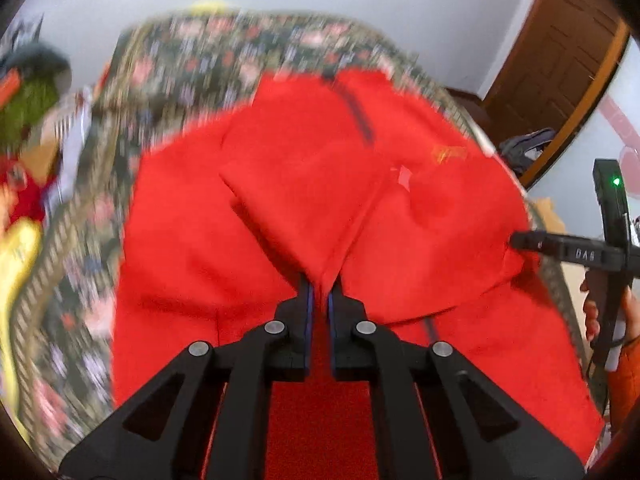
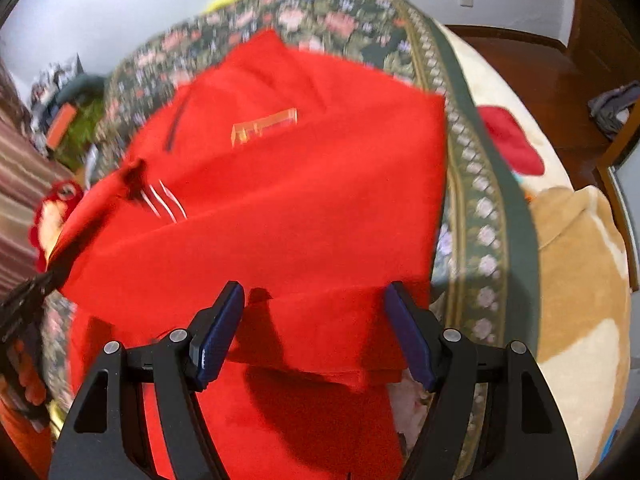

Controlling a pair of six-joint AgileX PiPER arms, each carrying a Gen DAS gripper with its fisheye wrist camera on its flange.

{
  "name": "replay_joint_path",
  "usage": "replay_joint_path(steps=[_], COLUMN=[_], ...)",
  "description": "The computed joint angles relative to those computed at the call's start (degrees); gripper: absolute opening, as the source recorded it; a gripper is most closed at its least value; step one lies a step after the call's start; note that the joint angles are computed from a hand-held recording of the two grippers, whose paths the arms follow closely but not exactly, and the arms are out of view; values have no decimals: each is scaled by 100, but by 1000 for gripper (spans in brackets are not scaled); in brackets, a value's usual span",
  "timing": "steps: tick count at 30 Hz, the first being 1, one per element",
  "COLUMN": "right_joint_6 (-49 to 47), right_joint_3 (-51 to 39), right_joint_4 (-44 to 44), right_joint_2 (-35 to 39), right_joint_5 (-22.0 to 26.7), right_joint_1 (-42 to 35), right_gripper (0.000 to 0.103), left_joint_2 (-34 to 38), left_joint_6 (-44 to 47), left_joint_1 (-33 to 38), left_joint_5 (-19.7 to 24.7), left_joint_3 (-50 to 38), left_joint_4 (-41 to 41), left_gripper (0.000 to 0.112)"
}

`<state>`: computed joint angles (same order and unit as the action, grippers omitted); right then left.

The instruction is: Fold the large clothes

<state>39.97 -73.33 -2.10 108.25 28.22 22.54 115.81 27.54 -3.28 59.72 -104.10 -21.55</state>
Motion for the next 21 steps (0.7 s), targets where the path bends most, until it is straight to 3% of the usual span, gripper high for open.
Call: replay_joint_path(steps=[3, 7, 9, 10, 14, 21], right_joint_6=[581, 776, 861, 931, 992, 1202], right_joint_3=[-62, -180, -211, -206, -293, -492], right_joint_4=[-858, -1272, -1410, -1492, -1476, -1697], right_joint_2=[111, 158, 188, 203, 268, 443], right_joint_5=[140, 416, 482, 484, 489, 614], right_joint_1=[259, 449, 484, 508, 512, 646], right_gripper=[70, 82, 82, 83, 88, 97], left_joint_2=[88, 231, 189, 126, -175, 21], left_joint_6=[8, 25, -136, -211, 417, 282], left_joint_1=[169, 409, 410, 374, 475, -217], left_joint_5=[-145, -17, -24, -110, -205, -209], left_joint_3=[439, 468, 431, 460, 591, -41], left_joint_4=[91, -83, 72, 193, -360, 194], left_gripper=[9, 12, 32, 35, 35, 38])
